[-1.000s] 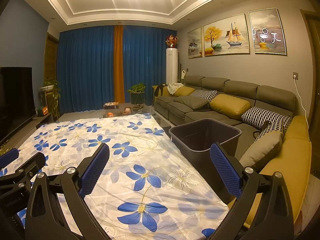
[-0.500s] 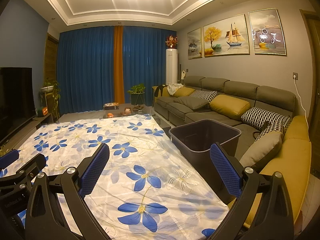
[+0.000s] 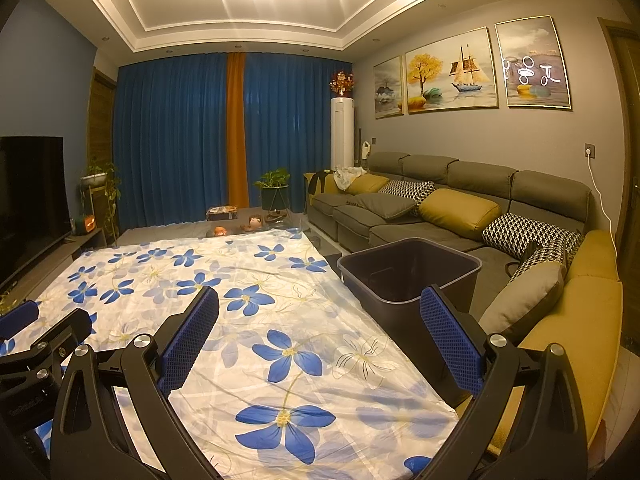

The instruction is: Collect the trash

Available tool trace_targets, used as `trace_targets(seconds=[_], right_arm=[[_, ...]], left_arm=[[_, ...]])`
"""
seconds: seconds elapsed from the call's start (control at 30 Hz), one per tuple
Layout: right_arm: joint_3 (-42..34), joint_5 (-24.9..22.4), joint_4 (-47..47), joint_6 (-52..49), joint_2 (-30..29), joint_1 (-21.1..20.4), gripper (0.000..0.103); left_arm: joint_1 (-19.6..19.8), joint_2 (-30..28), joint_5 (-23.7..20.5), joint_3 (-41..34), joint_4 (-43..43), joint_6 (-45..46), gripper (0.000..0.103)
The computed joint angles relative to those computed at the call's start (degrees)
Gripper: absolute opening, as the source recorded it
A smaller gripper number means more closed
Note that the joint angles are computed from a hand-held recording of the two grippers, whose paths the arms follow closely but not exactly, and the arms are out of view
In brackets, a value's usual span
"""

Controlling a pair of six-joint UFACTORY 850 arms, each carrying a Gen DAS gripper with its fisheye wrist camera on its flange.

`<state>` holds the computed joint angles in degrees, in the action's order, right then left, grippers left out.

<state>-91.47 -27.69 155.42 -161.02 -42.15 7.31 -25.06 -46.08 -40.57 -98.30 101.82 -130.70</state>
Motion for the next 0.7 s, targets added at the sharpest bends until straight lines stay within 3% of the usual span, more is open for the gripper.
trace_targets(seconds=[0.1,0.23,0.3,0.7], right_arm=[[0.0,0.1,-0.2,0.2,0.0,0.0,0.097],[0.1,0.1,0.0,0.1,0.0,0.1,0.097],[0.1,0.0,-0.1,0.3,0.0,0.1,0.097],[0.3,-0.2,-0.3,0.8,0.1,0.0,0.097]], left_arm=[[-0.1,0.2,-0.4,0.6,1.1,-0.9,0.097],[-0.4,-0.1,-1.1,0.5,0.9,0.2,0.077],[-0.5,-0.4,-1.2,0.0,0.2,1.2,0.075],[-0.5,-0.5,-1.4,-0.2,-0.8,1.6,0.075]])
